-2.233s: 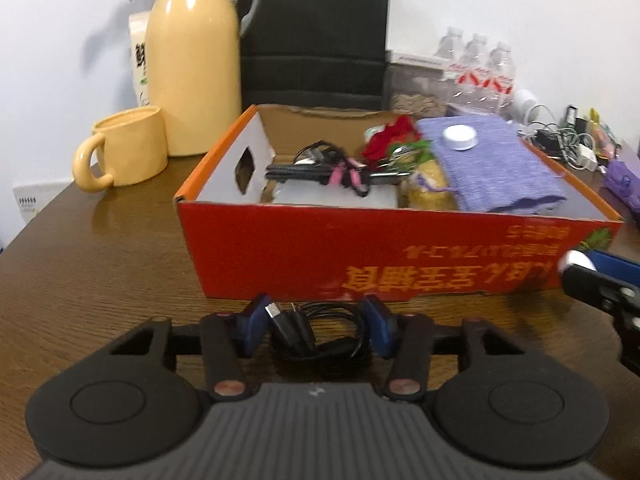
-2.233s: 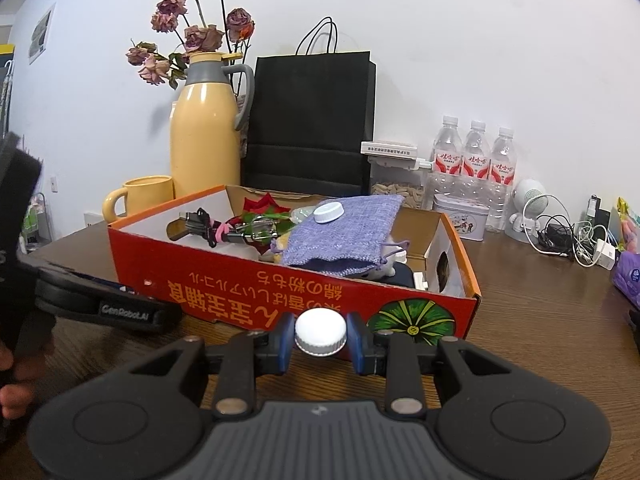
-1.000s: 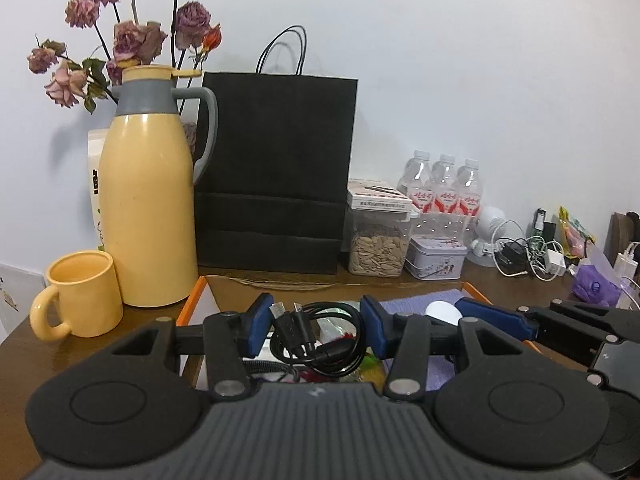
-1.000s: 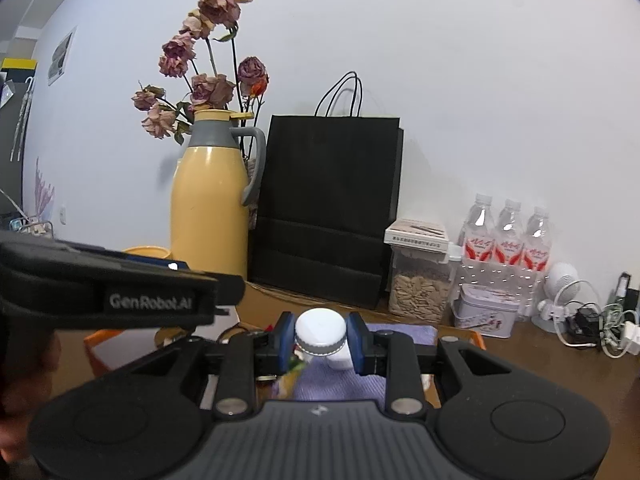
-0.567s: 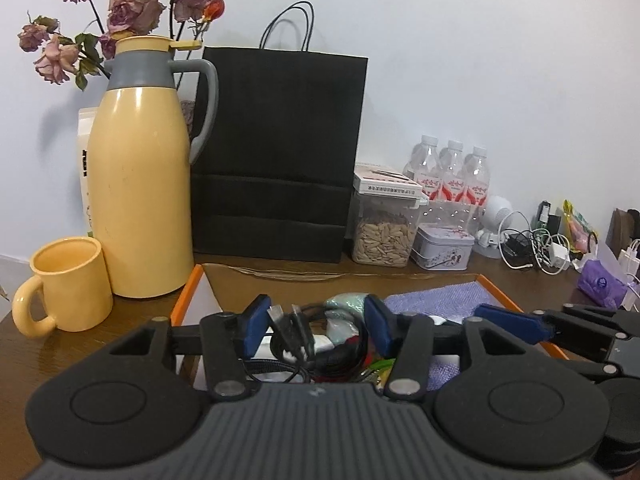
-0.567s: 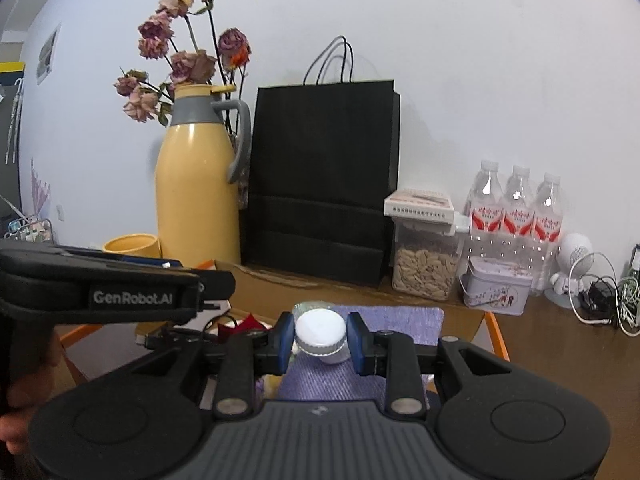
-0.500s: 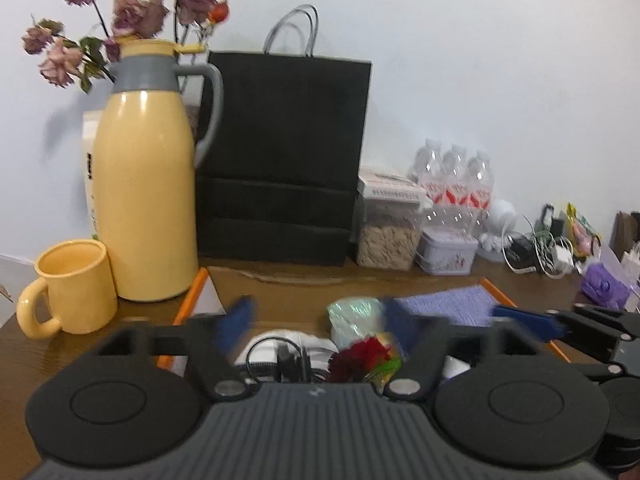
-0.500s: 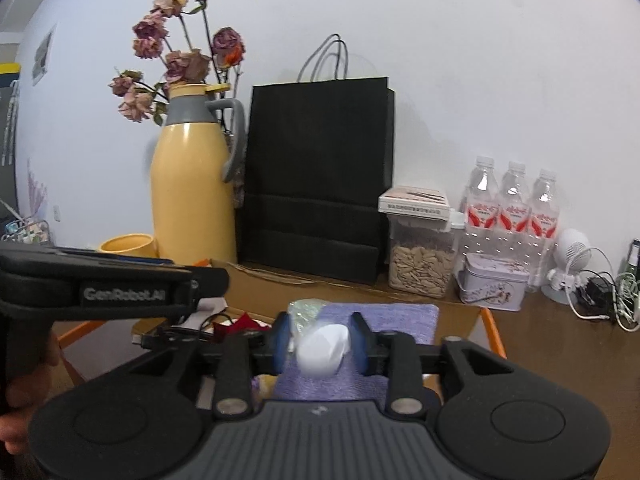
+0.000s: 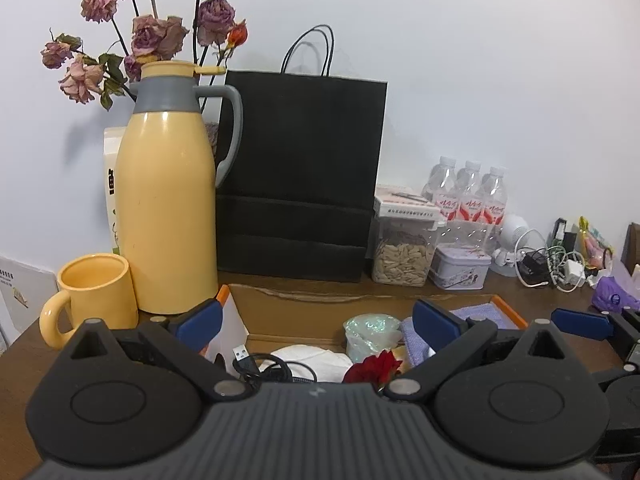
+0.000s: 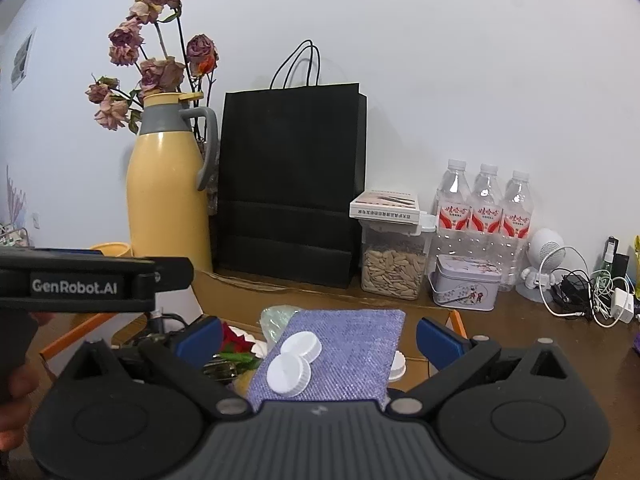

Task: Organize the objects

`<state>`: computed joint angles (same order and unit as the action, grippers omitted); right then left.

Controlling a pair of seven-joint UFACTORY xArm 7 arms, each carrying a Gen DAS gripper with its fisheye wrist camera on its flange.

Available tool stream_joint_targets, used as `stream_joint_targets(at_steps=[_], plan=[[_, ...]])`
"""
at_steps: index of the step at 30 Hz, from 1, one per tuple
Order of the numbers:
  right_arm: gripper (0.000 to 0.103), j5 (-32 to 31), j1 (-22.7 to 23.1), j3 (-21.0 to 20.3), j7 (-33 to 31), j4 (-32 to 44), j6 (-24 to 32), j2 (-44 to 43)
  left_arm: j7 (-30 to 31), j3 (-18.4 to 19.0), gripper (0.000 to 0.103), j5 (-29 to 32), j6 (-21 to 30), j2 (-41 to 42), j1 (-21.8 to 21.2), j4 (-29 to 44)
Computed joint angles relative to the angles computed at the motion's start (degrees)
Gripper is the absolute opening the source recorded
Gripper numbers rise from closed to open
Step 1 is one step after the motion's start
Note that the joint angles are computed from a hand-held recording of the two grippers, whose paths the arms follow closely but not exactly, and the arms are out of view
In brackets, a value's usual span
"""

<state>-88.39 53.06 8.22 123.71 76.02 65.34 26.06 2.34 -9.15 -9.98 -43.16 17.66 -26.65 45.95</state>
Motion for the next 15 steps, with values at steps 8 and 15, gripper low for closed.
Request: stream_joint_targets(at_steps=[8, 15], plan=[[0.103, 1.5, 2.7, 1.9, 1.8, -2.2, 5.5, -2.4, -2.3, -0.6, 0.103, 2.2, -1.8, -8.2, 1.9, -9.1], [0.103, 4.9, 5.7, 5.1, 5.1, -4.8, 10.3, -4.8, -2.1, -1.8, 0.103, 2.1, -1.4, -17.7, 3.0, -20.5]])
